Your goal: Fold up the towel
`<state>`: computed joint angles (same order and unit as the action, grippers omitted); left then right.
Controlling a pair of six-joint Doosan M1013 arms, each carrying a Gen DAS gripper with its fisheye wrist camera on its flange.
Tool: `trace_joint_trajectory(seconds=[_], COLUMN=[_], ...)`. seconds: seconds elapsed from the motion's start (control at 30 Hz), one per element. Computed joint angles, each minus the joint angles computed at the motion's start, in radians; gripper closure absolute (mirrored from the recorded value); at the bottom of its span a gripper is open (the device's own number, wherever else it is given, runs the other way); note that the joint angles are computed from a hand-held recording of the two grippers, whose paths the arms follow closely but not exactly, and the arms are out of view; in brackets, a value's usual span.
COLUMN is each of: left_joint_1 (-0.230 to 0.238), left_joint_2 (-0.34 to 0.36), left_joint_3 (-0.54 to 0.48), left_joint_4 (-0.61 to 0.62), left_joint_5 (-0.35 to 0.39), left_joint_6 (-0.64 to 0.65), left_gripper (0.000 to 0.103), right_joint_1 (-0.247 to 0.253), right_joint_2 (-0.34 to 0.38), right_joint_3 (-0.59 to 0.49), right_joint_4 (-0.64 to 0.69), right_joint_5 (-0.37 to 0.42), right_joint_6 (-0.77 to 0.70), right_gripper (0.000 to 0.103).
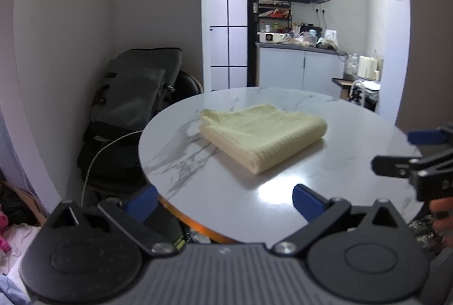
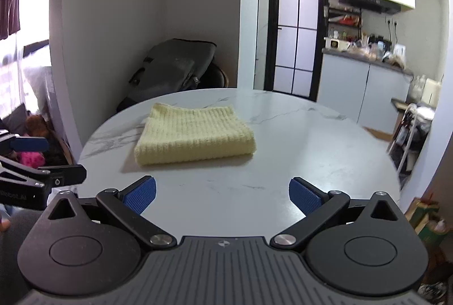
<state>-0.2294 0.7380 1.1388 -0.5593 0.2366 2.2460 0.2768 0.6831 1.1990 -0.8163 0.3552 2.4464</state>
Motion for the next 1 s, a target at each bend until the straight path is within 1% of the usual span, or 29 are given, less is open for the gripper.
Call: trace_joint_trajectory(seconds=[0.07,0.17,0.23,0.33,0.47,0.5,0.6,0.8,1.0], left_joint_1=[0.002,0.000,-0.002,-0.001,-0.007,-0.007,-0.005,-0.004,0.000], left_joint_2=[0.003,0.005,0.005,0.007,0.006,0.005,0.004,0.007,0.012], left_joint_3=[-0.003,-0.004,-0.002,-0.004,-0.001,0.000,0.001,-0.005,-0.014], left_joint_4=[-0.028,-0.020,-0.042,-0.055,0.055,0.053,-0.008,-0.045,-0.086], left_joint_5=[0.011,0.017,0.018,0.026,0.006,0.006,0.019,0.042,0.068], left_joint_6=[0.031,0.030,0.063,0.072,-0.030,-0.027,0.041,0.094,0.140], left_gripper=[0.000,0.000,0.000,0.000,0.000,0.000,0.000,0.000,0.000], right_joint_1=[-0.003,-0.005,-0.007,-0.009,-0.012,-0.013,-0.015,-0.020,-0.018], right_joint_2=[0.003,0.002,0.001,0.000,-0.002,-0.002,-0.003,-0.004,-0.002], right_joint_3=[-0.005,-0.004,-0.004,-0.003,-0.002,-0.002,-0.002,-0.001,-0.007], right_joint_4=[0.065,0.117,0.153,0.209,0.289,0.310,0.375,0.509,0.509], right_joint_5=[0.005,-0.007,-0.014,-0.024,-0.035,-0.038,-0.045,-0.056,-0.050], right_joint_6=[-0.058,-0.100,-0.130,-0.178,-0.246,-0.264,-0.319,-0.436,-0.433], right_gripper=[0.000,0.001,0.001,0.000,0.001,0.001,0.001,0.001,0.001])
